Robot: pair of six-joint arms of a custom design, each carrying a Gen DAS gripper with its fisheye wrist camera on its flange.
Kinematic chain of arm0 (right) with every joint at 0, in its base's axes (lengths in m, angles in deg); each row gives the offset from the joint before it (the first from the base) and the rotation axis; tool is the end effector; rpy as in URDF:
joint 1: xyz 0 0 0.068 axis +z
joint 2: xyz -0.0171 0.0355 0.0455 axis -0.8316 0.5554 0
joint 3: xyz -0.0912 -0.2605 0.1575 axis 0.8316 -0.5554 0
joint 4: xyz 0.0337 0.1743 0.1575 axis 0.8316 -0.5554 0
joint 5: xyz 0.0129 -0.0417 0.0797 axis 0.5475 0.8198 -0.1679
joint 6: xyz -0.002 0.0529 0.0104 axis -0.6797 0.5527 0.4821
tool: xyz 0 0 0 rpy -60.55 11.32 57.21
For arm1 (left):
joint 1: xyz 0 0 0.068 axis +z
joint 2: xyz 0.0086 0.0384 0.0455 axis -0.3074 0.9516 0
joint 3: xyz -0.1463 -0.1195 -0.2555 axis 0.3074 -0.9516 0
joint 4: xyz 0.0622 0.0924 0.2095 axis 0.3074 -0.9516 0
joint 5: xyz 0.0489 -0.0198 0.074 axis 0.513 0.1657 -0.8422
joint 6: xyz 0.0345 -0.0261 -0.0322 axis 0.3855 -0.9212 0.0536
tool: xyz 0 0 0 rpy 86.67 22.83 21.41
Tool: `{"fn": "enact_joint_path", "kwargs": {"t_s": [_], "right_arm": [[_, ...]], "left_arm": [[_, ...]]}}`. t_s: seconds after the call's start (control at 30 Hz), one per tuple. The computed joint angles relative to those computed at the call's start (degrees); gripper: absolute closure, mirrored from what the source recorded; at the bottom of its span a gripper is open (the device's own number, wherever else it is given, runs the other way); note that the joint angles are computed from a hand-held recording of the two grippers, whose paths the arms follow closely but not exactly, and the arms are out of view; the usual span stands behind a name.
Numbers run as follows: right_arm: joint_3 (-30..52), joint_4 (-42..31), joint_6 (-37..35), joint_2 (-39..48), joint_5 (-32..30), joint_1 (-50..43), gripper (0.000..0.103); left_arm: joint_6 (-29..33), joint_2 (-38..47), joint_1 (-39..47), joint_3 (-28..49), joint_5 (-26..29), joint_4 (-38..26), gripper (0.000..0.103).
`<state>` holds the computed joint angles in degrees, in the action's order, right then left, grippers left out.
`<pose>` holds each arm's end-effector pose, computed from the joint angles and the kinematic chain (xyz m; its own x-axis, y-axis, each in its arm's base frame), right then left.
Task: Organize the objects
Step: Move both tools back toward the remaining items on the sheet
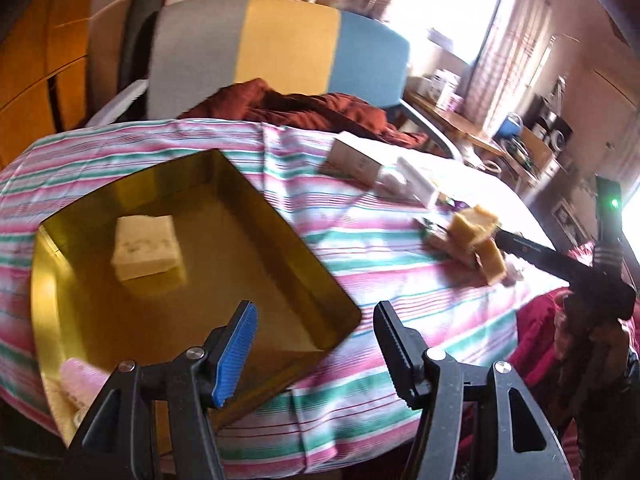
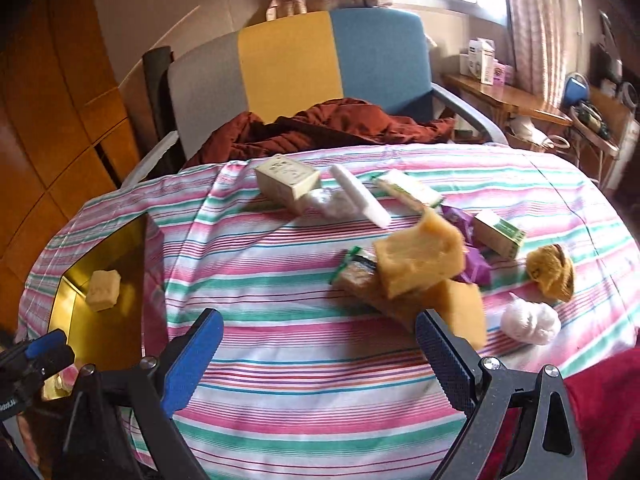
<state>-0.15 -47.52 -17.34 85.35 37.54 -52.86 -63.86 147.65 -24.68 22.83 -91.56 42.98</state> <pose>0.3883 0.0371 0.1570 -0.6873 -0.2860 -0.6677 -0.4936 0.8583 0.1404 0.2243 -0.0220 0.1492 -0.6733 -0.4076 -0.6169 -0.3364 0.9118 -0.2354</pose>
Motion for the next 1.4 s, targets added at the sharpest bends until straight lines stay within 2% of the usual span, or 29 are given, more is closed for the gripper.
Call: {"fn": "enact_joint_path", "kwargs": {"t_s": [0.3,0.47,0.57,0.73,0.93,1.07,1.2,1.33,1.4], "right_arm": [[10.7,-8.77,2.67,4.08,-1.97,-9.55,0.006],[20.67,-14.77,7.31,8.9,-2.63,-14.73,0.005],[26.86,-18.04,10.96,13.08,-3.05,-16.81,0.005],[33.33,-21.58,16.15,18.06,-5.92,-19.01,0.005],[32.53,-19.3,17.44,18.3,-10.54,-19.42,0.003],[33.41,-19.87,16.93,19.04,-11.09,-18.78,0.003],[33.85,-19.88,17.18,19.48,-12.45,-19.17,0.003],[33.72,-17.94,21.53,19.9,-13.48,-20.54,0.002],[36.25,-20.5,23.79,21.5,-13.34,-21.06,0.0]], "left_arm": [[1.99,5.34,-5.37,7.37,1.39,-3.47,0.042],[4.15,9.24,-7.34,12.93,2.2,-6.39,0.042],[5.5,12.04,-8.8,17.28,0.58,-9.11,0.042],[7.74,17.22,-8.22,24.66,1.01,-13.2,0.042],[6.53,22.88,-5.23,33.26,5.25,-17.75,0.042],[5.31,25.77,-3.61,38.58,8.07,-20.11,0.042],[3.79,28.61,-2.78,43.67,8.63,-22.99,0.043],[4.63,31.36,-3.79,48.55,9.49,-25.16,0.043],[5.19,32.66,-4.2,51.11,10.19,-26.12,0.043]]}}
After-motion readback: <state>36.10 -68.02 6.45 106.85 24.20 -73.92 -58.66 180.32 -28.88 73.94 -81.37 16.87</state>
